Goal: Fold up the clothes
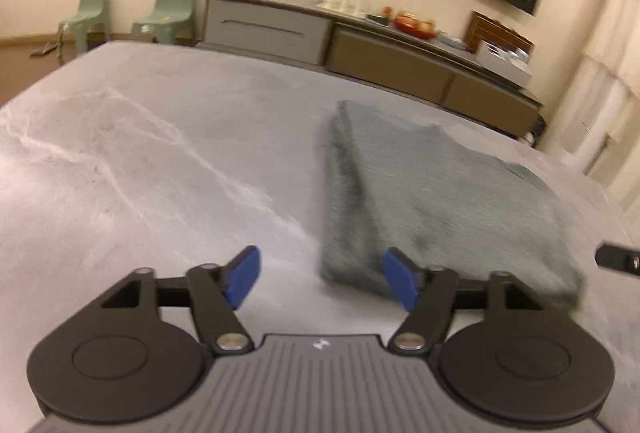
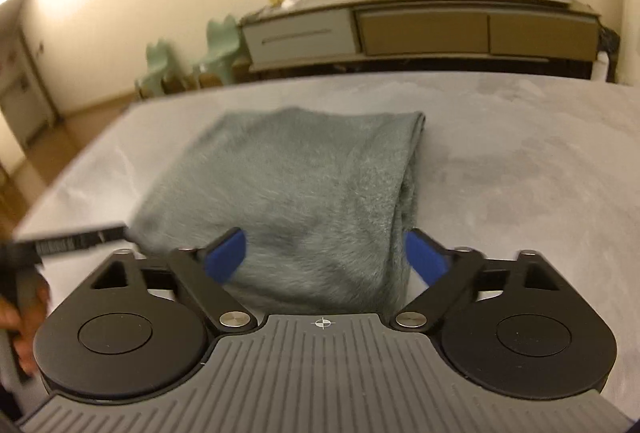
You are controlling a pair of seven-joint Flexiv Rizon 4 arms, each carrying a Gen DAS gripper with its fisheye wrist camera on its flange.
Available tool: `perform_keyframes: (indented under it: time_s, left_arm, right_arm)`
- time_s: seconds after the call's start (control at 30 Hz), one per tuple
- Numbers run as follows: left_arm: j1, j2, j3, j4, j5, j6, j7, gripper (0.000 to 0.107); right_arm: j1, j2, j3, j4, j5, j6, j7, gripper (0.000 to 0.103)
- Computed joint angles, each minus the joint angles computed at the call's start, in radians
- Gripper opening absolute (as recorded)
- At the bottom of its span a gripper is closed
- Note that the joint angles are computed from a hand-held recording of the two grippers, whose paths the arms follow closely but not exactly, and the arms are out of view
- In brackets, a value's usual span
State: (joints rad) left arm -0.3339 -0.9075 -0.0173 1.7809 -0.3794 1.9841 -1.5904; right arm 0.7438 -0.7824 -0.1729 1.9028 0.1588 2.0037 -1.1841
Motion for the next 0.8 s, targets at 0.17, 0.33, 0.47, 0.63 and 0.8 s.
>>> perform_keyframes:
  time_s: [0.17,0.33,0.47,0.63,0.8]
  left_arm:
    - [-0.008,0.059,-0.044,0.083,0.053,0.032,-0.003,0.103]
    - [-0.018,0.093,-0.070,0.127,0.061,0.011,-0.029,0.103]
    - [-0.104,0.099,-0.001,0.136,0.011,0.002,-0.036,0.103]
    - [-0.186,0.101,0.052,0.132,-0.036,-0.026,-0.003,0.103]
    - [-0.383,0.069,0.211,0.094,-0.173,-0.062,0.044,0.103]
  right_arm:
    - [0.143,0.054,-0.086,0.109,0.109,0.007,-0.006,0.096]
    - [0.265,0.071,-0.160,0.188,0.209,0.036,-0.024,0.096]
    - [0.424,0.048,-0.294,0.223,0.304,0.042,-0.071,0.097]
    - [0.521,0.037,-0.373,0.256,0.354,0.064,-0.111,0.099]
    - [0.526,0.061,-0.363,0.265,0.378,0.083,-0.145,0.099]
